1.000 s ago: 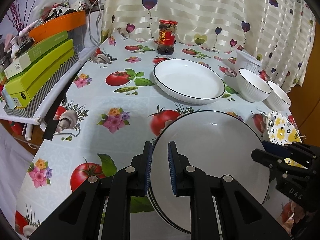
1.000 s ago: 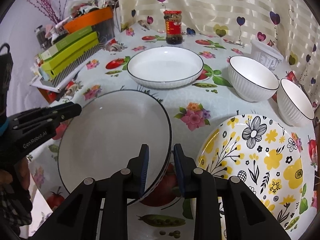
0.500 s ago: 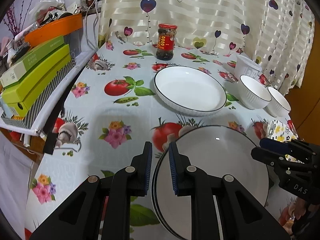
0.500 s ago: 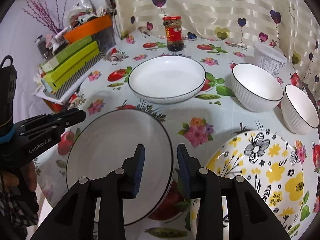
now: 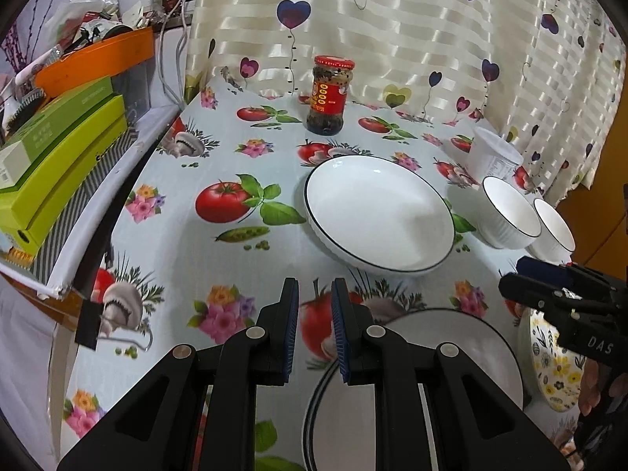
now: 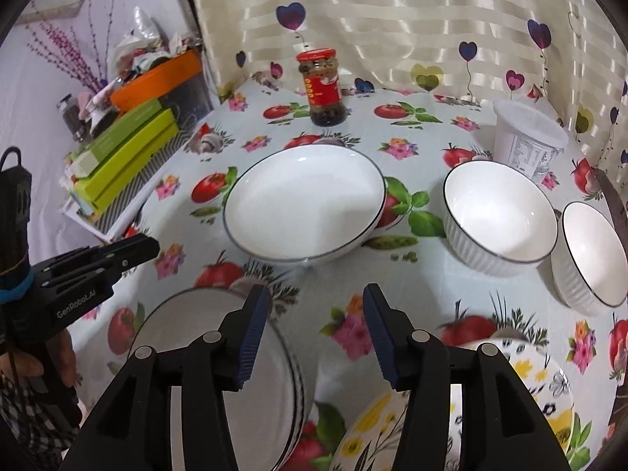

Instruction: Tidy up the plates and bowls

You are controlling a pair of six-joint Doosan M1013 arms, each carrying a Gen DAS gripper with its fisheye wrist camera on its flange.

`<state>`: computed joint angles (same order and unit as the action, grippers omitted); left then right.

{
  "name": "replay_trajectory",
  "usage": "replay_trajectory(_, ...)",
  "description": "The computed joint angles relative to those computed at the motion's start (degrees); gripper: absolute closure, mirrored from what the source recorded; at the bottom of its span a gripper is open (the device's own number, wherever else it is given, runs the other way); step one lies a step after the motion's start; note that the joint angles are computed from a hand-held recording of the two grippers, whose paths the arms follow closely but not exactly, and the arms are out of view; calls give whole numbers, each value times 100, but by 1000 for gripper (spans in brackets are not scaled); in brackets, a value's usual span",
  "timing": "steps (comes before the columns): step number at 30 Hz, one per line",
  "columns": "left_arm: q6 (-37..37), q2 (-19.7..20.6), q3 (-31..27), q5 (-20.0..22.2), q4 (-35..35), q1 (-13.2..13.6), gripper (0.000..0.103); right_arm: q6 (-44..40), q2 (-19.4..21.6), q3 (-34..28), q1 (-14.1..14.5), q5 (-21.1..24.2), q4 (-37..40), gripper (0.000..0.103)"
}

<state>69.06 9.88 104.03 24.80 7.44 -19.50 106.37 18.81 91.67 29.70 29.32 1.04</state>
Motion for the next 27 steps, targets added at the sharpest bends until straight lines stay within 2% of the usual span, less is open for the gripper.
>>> replay_trajectory(5,464,154,-178,64,-445,84,85,-505,176,-261,-153,165,570,47)
replay_trajectory(17,1241,512,-557,212,-1262,251,85,-537,583,-803,-277,514,391,47)
replay_trajectory(20,1601,620,-676,302,-1796,336,85,-515,704,-982,-300,567,251,47)
replay_trajectory(27,1769,818,-868,468,-2033,385,85,-465,993,-1349,-370,777,110,47)
